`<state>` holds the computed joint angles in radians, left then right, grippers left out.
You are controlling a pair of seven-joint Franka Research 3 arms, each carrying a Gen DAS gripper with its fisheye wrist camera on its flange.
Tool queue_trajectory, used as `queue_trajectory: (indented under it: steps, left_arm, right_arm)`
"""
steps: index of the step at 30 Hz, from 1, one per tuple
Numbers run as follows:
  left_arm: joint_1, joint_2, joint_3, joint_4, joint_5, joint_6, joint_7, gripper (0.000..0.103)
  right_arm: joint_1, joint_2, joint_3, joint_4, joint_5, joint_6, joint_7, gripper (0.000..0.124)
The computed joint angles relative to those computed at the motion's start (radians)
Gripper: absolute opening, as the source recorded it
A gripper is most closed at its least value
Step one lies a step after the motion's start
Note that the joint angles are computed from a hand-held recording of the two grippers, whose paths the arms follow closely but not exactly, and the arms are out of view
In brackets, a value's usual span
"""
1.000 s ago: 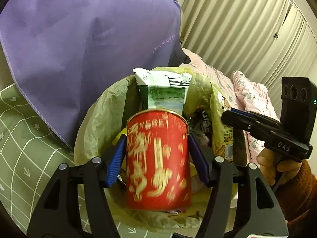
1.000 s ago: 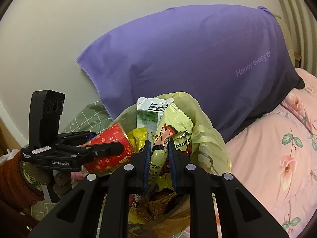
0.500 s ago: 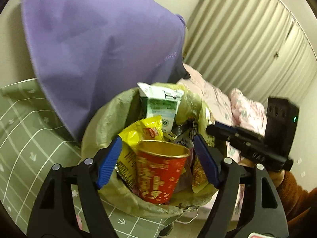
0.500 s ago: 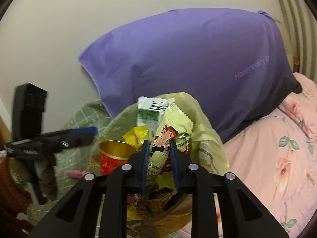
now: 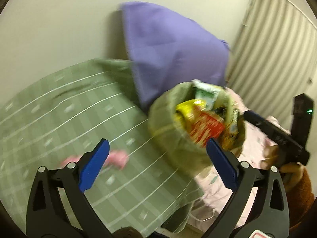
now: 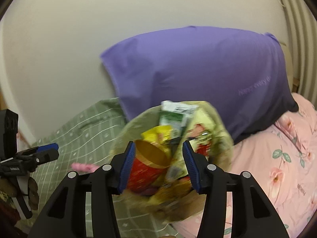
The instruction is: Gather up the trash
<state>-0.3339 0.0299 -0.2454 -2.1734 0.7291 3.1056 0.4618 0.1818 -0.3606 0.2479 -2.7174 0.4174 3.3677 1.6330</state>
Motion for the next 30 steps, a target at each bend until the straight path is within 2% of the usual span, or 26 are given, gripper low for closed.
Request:
queue_trajectory:
  steps: [1, 2, 4, 5, 6, 7, 9, 11, 14, 20, 22, 23, 27, 30]
  left_arm:
    - [-0.002, -0.053, 0.013, -0.038, 0.145, -0.030, -0.172, 0.094]
    - [0.020, -0.099, -0.004, -0.073, 0.244, -0.049, -0.291, 0.094]
    - [0.066, -0.219, -0.066, -0.158, 0.374, -0.131, -0.474, 0.094]
    - [0.070, -0.269, -0.089, -0.195, 0.363, -0.181, -0.491, 0.094]
    - [0.066, -0.326, -0.108, -0.236, 0.334, -0.234, -0.494, 0.094]
    - [0.064, -0.386, -0.129, -0.280, 0.313, -0.275, -0.507, 0.094]
    - [0.061, -0.473, -0.167, -0.336, 0.268, -0.342, -0.519, 0.094]
    - [0.041, -0.556, -0.205, -0.379, 0.203, -0.442, -0.519, 0.094]
    - [0.007, -0.651, -0.257, -0.423, 0.138, -0.556, -0.532, 0.094]
    - [-0.065, -0.746, -0.312, -0.439, 0.047, -0.722, -0.505, 0.094]
    - [-0.085, -0.769, -0.331, -0.435, 0.023, -0.792, -0.510, 0.094]
    - [-0.092, -0.775, -0.333, -0.434, 0.017, -0.812, -0.515, 0.094]
    - [-0.128, -0.810, -0.336, -0.445, 0.008, -0.849, -0.530, 0.094]
    - [-0.137, -0.815, -0.342, -0.444, 0.016, -0.860, -0.535, 0.094]
  right_arm:
    - [0.012, -0.014, 0.006, -0.007, -0.002, -0.005, 0.000, 0.047]
    - [0.054, -0.029, -0.011, -0.018, -0.016, -0.006, -0.003, 0.047]
    - [0.059, -0.053, 0.021, -0.028, -0.022, -0.020, -0.002, 0.047]
    - [0.045, -0.071, 0.059, -0.032, -0.022, -0.046, 0.005, 0.047]
    - [0.056, -0.085, 0.068, -0.033, -0.024, -0.077, 0.014, 0.047]
    - [0.103, -0.096, 0.046, -0.041, -0.032, -0.095, 0.022, 0.047]
    - [0.161, -0.117, 0.024, -0.059, -0.052, -0.103, 0.029, 0.047]
    - [0.156, -0.151, 0.073, -0.083, -0.067, -0.107, 0.056, 0.047]
    - [0.225, -0.194, 0.065, -0.120, -0.086, -0.105, 0.080, 0.047]
    - [0.224, -0.262, 0.176, -0.151, -0.111, -0.101, 0.178, 0.047]
    - [0.188, -0.294, 0.240, -0.153, -0.130, -0.120, 0.210, 0.047]
    - [0.164, -0.316, 0.280, -0.154, -0.140, -0.128, 0.232, 0.047]
    - [0.132, -0.371, 0.341, -0.159, -0.180, -0.143, 0.304, 0.047]
    - [0.129, -0.386, 0.350, -0.159, -0.208, -0.148, 0.347, 0.047]
